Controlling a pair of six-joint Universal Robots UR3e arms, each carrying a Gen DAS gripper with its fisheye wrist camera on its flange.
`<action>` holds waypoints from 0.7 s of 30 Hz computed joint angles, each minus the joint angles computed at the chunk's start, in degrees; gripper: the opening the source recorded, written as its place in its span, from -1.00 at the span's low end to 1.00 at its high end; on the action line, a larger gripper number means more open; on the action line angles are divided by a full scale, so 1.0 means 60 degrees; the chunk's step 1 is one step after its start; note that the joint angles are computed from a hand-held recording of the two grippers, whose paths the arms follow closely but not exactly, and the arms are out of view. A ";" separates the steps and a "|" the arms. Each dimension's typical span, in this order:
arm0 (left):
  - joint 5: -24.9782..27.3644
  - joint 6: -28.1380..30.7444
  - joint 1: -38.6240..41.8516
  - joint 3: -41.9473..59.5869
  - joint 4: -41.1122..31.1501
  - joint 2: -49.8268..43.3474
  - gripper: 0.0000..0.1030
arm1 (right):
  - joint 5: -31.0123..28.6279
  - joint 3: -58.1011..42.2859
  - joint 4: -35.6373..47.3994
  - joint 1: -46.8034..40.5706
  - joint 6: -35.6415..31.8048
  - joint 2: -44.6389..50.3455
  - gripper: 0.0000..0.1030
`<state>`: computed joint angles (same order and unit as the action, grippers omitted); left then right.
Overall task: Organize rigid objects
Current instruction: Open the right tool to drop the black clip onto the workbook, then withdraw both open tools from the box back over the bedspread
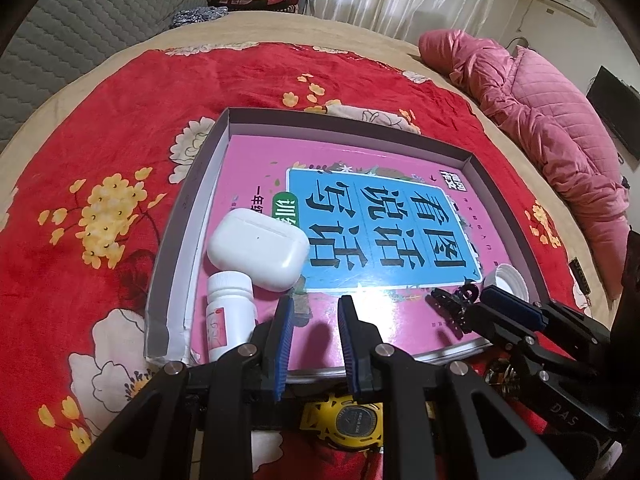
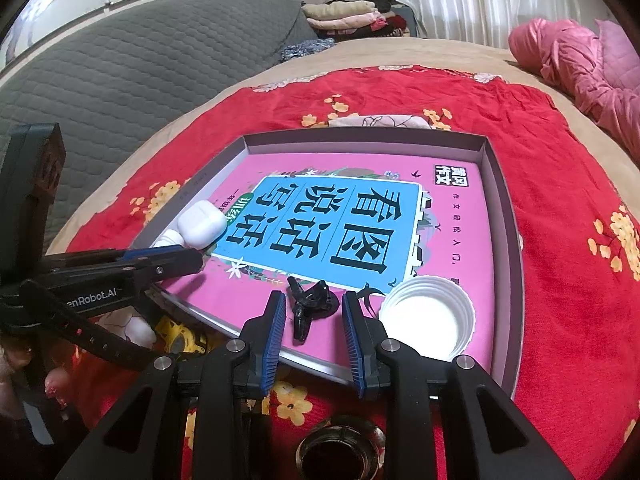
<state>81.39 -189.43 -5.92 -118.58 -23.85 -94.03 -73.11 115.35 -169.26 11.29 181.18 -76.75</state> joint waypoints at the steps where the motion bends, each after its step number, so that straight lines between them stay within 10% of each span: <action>1: -0.0029 0.0008 0.0019 0.0001 -0.0001 0.0001 -0.56 | -0.0014 -0.0003 -0.0006 0.0007 0.0001 0.0006 -0.42; 21: -0.0240 -0.0028 0.0153 -0.0037 -0.0196 0.0129 -0.56 | -0.0078 0.0126 -0.0182 0.0038 -0.0080 -0.0139 -0.40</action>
<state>79.95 -189.59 -5.01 -118.80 -25.03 -93.26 -73.58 116.11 -170.35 11.51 180.70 -77.59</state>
